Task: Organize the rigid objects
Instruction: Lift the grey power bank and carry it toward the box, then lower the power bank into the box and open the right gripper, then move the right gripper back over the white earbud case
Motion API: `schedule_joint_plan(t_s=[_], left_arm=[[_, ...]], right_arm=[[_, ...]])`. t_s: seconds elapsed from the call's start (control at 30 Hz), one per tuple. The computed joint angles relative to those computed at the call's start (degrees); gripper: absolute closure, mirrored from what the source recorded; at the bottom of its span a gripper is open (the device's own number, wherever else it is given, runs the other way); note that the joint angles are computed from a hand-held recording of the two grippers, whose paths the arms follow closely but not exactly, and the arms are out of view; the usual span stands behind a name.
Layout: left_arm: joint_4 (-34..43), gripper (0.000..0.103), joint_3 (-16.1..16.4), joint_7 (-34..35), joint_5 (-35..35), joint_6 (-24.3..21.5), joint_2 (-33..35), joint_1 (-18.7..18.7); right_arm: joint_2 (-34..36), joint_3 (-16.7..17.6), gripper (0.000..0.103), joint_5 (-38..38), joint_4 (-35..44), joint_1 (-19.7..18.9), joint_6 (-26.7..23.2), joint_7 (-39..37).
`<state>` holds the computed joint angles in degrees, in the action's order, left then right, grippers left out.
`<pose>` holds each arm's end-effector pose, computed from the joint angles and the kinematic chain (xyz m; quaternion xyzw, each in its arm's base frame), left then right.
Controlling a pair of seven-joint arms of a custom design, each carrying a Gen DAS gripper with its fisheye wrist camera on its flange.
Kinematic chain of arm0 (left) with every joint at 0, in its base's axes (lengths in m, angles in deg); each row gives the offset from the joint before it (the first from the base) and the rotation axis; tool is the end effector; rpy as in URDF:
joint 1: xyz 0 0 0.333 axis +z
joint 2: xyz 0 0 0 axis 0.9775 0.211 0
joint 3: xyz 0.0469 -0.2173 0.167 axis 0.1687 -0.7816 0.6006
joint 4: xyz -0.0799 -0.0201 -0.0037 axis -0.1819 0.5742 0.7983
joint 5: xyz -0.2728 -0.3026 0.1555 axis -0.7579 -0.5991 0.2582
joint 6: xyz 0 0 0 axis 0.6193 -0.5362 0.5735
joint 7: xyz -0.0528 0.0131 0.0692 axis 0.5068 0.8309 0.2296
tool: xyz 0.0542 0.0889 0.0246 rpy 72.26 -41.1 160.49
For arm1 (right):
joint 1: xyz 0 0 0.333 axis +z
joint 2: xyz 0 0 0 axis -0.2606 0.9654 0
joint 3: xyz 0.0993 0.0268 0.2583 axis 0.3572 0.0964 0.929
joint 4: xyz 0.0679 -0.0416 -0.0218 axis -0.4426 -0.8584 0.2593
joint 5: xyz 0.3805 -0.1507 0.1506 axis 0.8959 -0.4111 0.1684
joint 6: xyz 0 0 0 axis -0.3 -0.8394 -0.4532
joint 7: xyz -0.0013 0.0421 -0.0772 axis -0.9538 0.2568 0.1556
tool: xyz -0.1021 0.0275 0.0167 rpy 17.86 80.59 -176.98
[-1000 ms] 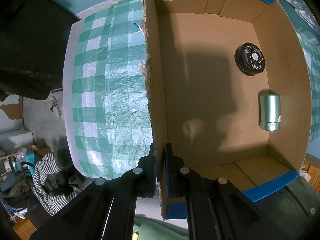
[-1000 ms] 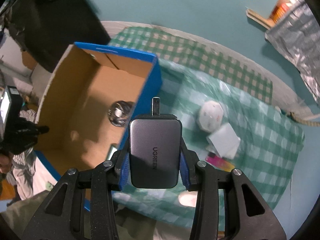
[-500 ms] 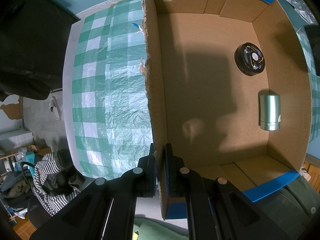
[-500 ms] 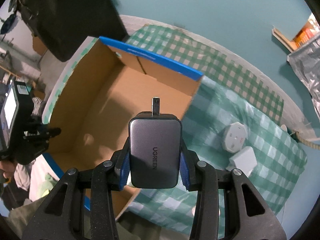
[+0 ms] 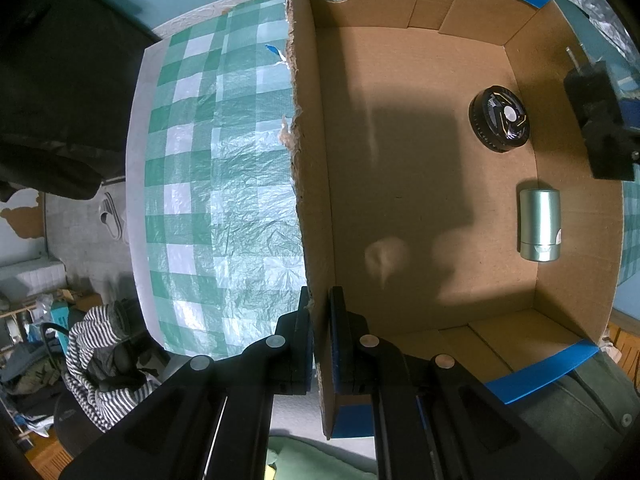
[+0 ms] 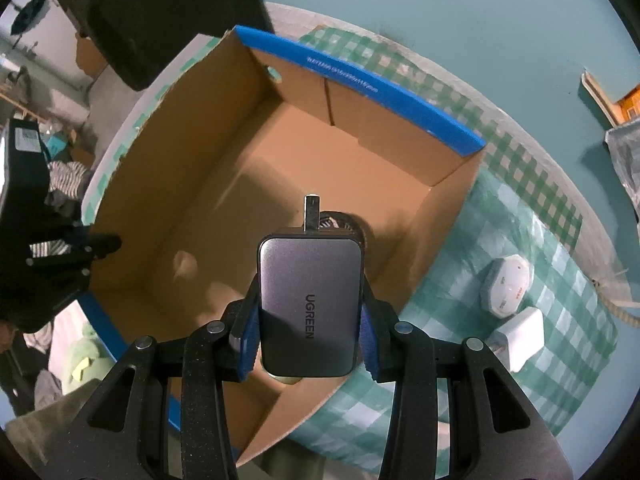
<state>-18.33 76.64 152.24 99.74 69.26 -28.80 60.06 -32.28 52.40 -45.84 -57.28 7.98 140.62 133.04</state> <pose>0.6482 -0.3027 0.4362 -0.0826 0.9944 0.0475 0.0457 0.4835 0.2892 0.4533 -0.4139 0.9063 -0.0283 0.0803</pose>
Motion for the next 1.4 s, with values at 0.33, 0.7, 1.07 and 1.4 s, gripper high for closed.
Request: schedule_joint_plan(t_s=[0.33,0.7,1.07,1.4], left_arm=[[-0.02,0.096,0.01,0.13,-0.03,0.06,0.01,0.01],[0.03,0.096,0.05,0.5,0.08,0.36,0.16,0.02],[0.08,0.096,0.06,0.81,0.07,0.26,0.19,0.04],[-0.09,0.096,0.08,0.94,0.17,0.36,0.17,0.01]], right_arm=[[0.44,0.07,0.062,0.05,-0.55,-0.38,-0.11,2.27],[-0.34,0.36,0.049,-2.59,0.7,-0.41,-3.48,4.52],[-2.64,1.05,0.043,-4.04,1.08,0.04,-6.73,7.19],[-7.57,1.97,0.042,-4.57,-0.98,0.61,-11.31,11.86]])
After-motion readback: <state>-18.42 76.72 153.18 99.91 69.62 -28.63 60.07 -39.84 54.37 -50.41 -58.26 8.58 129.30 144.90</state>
